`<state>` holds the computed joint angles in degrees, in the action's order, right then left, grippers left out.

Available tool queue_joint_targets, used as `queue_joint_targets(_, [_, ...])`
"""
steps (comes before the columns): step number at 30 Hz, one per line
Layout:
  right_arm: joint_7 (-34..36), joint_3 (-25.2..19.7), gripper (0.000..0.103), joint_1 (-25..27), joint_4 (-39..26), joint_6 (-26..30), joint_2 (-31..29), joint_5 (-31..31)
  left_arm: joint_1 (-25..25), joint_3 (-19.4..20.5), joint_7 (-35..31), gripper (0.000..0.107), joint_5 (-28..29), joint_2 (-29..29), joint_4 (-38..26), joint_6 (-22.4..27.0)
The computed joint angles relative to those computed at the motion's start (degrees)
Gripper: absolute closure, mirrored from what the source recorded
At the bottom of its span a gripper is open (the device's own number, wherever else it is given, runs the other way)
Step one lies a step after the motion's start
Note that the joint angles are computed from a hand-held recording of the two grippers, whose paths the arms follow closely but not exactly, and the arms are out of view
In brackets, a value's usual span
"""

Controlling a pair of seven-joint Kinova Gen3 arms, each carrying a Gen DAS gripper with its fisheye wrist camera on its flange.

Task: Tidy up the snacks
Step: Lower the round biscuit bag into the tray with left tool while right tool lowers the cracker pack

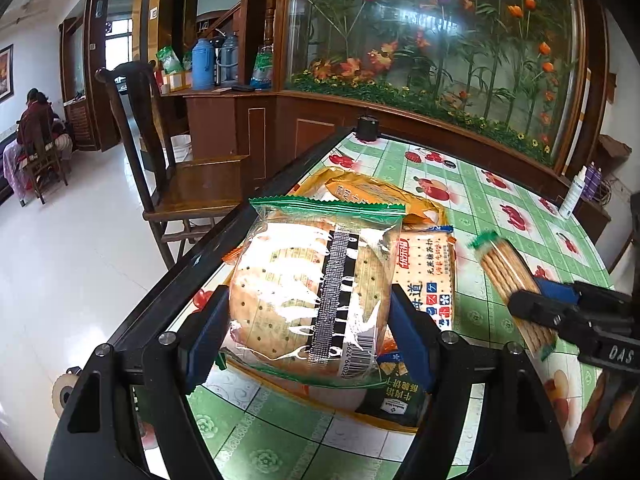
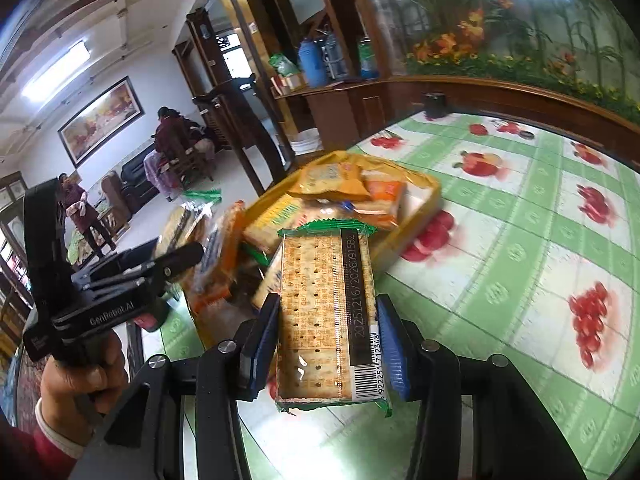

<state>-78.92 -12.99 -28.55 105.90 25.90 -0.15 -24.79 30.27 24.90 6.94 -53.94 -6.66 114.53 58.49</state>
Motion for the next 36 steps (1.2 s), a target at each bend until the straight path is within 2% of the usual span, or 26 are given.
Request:
queue_joint_targets(8, [0.75,-1.47,0.055,0.07,-7.39,0.52,5.54,-1.48,-0.90,-0.77,-0.92,0.031,0.21,-0.21,-0.02,-2.74])
queue_joint_targets(13, [-2.36,-1.92,0.055,-0.41,-12.42,0.82,9.35,1.37,-1.65,-0.93,-1.88,0.031,-0.34,0.04,-0.81,-3.40])
queue_joint_targets(20, [-3.15,-3.14,0.055,1.13,-16.91,1.10,13.37,0.67,-2.13,-2.13,-2.25,0.031,-0.84,1.26,-1.62,-4.25])
queue_joint_targets(27, [-5.50,-3.30,0.055,1.34,-18.83,0.93,15.22,2.23,-1.85,-3.24,-2.79,0.031,-0.48,2.60,-2.41,-4.38])
queue_joint_targets(36, [-7.12,-3.37,0.055,1.86,-20.67,1.04,17.27,3.27,0.35,-4.61,-3.86,0.031,-0.80,5.44,-5.02,-1.68])
